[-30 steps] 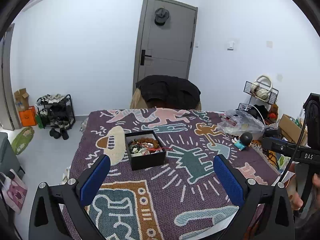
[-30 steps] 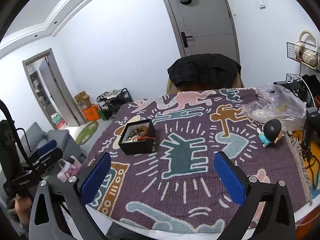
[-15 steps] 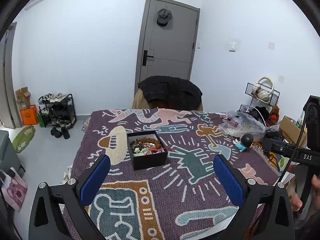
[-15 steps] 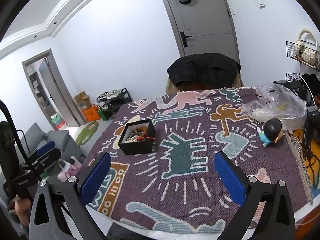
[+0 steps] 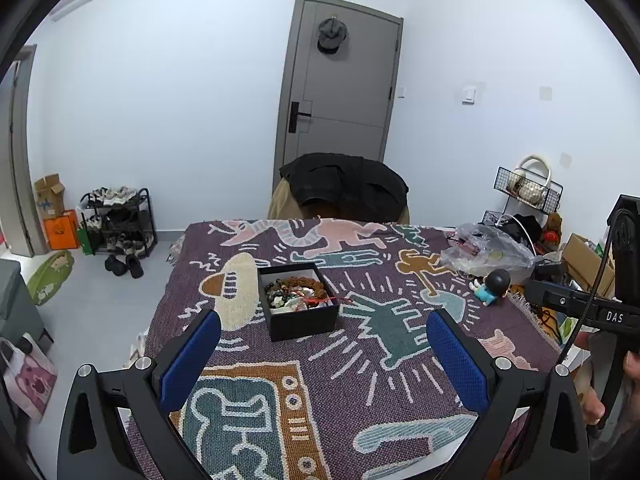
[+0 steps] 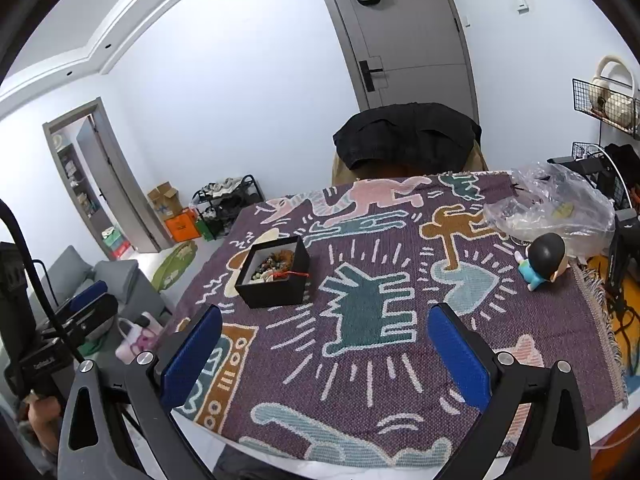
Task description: Organize jewelry
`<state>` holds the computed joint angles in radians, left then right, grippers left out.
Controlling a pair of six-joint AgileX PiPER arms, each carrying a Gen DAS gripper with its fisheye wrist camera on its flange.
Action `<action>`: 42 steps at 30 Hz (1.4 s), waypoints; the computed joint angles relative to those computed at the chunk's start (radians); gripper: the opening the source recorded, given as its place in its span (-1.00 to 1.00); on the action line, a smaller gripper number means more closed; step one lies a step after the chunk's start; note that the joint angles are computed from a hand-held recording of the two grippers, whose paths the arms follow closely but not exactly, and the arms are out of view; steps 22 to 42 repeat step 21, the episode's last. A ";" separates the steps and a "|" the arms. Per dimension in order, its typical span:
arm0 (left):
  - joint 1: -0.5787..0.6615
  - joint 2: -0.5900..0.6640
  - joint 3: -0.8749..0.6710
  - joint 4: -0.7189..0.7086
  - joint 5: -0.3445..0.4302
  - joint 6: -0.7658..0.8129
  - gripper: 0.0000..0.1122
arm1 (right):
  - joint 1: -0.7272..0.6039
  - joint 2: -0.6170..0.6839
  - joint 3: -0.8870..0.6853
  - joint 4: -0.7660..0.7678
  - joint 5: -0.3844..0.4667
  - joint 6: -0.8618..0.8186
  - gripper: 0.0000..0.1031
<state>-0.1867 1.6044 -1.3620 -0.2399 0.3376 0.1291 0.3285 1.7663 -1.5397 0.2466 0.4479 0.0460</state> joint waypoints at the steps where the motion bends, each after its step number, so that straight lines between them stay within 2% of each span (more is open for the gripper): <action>1: 0.001 0.001 -0.001 -0.002 0.001 0.006 0.83 | -0.003 0.000 0.000 0.005 0.000 -0.004 1.00; 6: -0.009 -0.008 0.010 0.036 -0.015 -0.028 0.83 | -0.004 -0.005 0.003 0.002 0.001 0.005 1.00; 11: -0.030 -0.020 0.033 0.180 -0.048 -0.159 0.83 | -0.004 -0.003 0.001 0.007 0.004 -0.005 1.00; 15: -0.029 -0.027 0.045 0.205 -0.068 -0.188 0.83 | -0.003 0.003 -0.008 0.000 0.013 0.003 1.00; 21: -0.015 -0.030 0.050 0.129 -0.069 -0.120 0.83 | -0.003 0.004 -0.010 -0.001 0.013 0.004 1.00; 42: -0.015 -0.030 0.050 0.129 -0.069 -0.120 0.83 | -0.003 0.004 -0.010 -0.001 0.013 0.004 1.00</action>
